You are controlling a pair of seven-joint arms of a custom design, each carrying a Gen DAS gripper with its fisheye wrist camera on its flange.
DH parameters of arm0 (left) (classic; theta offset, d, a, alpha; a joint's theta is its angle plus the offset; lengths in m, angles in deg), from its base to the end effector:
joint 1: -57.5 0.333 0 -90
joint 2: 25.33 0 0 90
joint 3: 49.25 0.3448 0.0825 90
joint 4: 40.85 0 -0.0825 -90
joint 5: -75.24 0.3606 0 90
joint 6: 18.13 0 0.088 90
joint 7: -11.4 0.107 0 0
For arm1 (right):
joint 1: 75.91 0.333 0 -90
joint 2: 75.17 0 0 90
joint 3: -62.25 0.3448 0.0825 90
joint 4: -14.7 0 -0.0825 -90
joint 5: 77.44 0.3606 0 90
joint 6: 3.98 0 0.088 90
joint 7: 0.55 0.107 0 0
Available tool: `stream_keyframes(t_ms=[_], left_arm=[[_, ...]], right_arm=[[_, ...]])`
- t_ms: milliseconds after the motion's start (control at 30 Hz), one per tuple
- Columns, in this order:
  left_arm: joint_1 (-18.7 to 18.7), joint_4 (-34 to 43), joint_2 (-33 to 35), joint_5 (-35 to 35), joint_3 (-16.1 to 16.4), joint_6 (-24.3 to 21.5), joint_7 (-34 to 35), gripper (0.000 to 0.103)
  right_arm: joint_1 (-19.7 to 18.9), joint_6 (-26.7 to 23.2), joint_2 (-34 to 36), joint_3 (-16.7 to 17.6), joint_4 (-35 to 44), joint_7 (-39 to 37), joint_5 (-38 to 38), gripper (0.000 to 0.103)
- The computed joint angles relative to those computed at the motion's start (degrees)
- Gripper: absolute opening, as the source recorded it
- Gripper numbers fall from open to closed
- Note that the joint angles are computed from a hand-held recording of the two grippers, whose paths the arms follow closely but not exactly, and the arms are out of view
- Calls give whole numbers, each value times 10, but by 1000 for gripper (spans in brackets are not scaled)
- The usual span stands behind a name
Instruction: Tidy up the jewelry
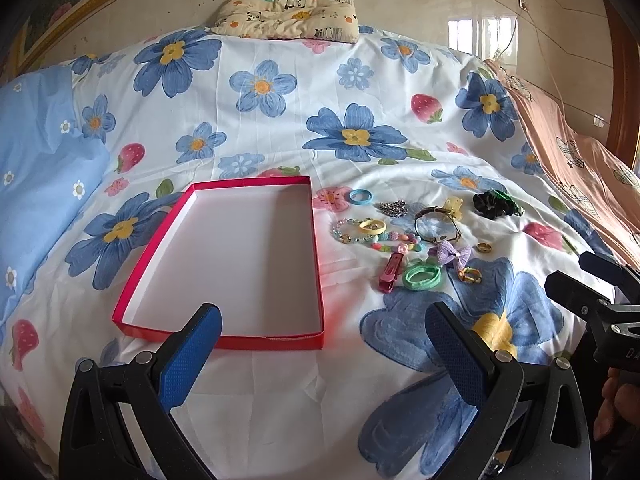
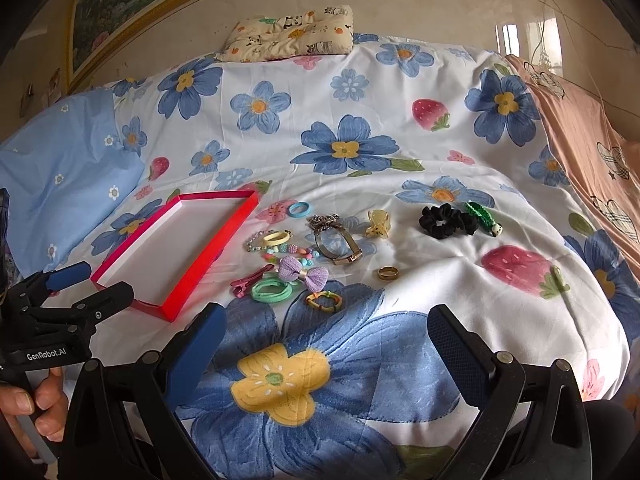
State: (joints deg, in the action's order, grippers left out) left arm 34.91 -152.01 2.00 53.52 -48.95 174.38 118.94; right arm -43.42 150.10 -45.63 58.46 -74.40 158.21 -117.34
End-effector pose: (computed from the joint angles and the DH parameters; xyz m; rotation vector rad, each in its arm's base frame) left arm 0.6303 -0.2153 0.3894 -1.4444 1.9301 -0.9701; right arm 0.6234 0.3764 0.4491 -1.6125 1.8569 -0.6107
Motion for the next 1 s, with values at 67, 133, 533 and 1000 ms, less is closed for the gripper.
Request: stream_keyframes(t_ms=[67, 133, 533, 1000], left_arm=[[-2, 1, 1, 0, 2, -1, 0, 102], [-2, 3, 2, 0, 3, -1, -1, 102], [1, -2, -1, 1, -1, 3, 0, 102], [6, 13, 4, 10, 3, -29, -6, 102]], right_arm=[[0, 0, 0, 0, 1, -1, 1, 101], [0, 0, 1, 1, 1, -2, 2, 101], [2, 5, 1, -1, 1, 1, 0, 101], [1, 10, 4, -1, 4, -1, 5, 101]])
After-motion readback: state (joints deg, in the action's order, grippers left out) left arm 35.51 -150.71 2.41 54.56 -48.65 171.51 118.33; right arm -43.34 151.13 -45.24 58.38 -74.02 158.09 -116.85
